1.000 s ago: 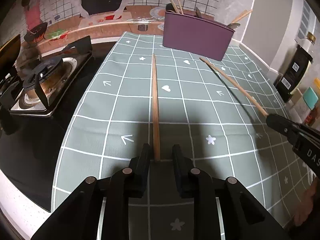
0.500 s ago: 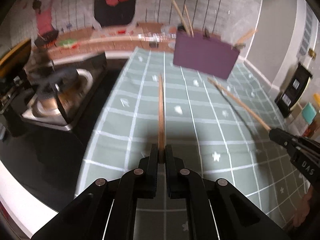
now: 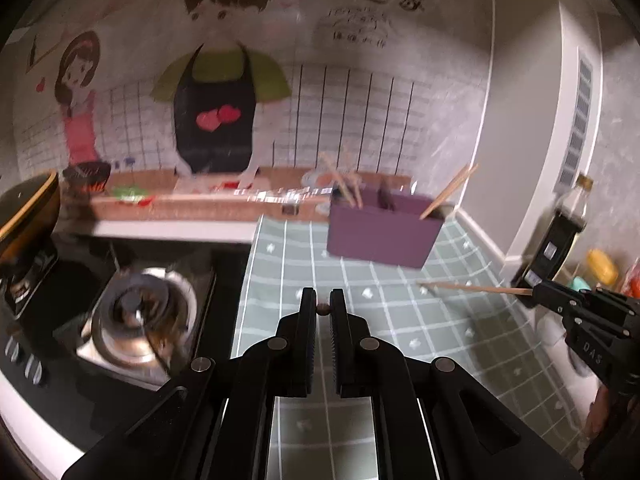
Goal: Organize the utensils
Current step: 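Lift both held chopsticks up and lower them into the holder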
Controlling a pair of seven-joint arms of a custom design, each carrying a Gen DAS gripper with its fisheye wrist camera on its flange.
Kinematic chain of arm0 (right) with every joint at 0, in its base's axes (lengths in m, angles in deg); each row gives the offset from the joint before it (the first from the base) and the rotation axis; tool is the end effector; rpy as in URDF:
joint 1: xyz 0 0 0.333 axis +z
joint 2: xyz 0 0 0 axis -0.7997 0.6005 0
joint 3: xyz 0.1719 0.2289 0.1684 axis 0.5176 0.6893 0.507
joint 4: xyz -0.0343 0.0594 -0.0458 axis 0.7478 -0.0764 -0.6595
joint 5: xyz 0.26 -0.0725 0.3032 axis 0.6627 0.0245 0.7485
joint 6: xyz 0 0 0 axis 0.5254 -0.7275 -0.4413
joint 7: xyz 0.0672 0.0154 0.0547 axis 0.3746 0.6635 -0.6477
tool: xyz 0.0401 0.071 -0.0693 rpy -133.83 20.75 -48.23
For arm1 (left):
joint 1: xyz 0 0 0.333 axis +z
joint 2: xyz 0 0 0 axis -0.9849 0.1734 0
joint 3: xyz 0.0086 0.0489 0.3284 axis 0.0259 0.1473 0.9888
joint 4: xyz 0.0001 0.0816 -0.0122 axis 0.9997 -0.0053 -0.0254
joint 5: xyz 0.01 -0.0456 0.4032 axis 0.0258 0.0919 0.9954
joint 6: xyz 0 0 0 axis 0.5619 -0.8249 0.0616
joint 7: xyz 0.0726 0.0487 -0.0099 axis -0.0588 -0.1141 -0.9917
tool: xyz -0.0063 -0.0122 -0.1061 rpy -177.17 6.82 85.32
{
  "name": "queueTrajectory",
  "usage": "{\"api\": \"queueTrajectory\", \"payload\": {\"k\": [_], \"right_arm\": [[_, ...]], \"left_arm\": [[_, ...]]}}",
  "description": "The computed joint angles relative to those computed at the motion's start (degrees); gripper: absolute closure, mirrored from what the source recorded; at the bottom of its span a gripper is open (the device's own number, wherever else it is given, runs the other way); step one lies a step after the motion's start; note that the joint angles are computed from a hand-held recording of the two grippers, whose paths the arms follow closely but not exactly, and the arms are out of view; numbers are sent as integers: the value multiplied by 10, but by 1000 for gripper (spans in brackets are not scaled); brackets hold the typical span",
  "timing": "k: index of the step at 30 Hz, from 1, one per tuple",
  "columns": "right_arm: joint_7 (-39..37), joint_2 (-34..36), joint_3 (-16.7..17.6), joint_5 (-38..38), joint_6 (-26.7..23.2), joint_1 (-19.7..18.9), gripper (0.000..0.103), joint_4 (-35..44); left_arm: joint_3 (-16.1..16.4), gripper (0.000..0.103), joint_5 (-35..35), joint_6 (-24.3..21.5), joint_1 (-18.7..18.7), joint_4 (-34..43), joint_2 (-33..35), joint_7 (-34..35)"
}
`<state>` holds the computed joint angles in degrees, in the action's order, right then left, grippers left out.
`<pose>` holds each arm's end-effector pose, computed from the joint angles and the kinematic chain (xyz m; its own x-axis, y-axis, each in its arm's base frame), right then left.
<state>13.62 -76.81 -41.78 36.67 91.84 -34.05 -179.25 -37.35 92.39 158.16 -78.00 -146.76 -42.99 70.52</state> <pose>0.4440 0.2418 0.5448 0.4342 -0.8995 0.0489 -0.5699 -0.3163 -0.7584 0.3731 -0.2321 0.5478 0.2028 -0.9748 0.0924 -0.5380 -0.1898 -0.8213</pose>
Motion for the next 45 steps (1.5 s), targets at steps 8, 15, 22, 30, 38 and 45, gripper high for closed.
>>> {"api": "queueTrajectory", "payload": {"k": [8, 15, 22, 30, 38, 45], "right_arm": [[-24, 32, -7, -8, -30, -7, 97, 105], [-101, 60, -37, 76, -76, 22, 97, 197], [-139, 97, -32, 104, -104, 15, 97, 324], [-83, 200, -21, 27, -101, 3, 97, 480], [-94, 297, -22, 56, -97, 5, 97, 560], [-105, 366, -23, 84, -95, 5, 97, 595]], "left_arm": [[27, 96, 3, 25, 11, 67, 29, 59], [44, 96, -16, 57, 16, 126, 57, 97], [31, 96, -1, 95, 62, 251, 123, 128], [24, 96, 122, 104, 85, 396, 251, 62], [67, 96, 128, 69, 32, 472, 368, 87], [115, 96, 94, 66, -8, 483, 423, 118]]}}
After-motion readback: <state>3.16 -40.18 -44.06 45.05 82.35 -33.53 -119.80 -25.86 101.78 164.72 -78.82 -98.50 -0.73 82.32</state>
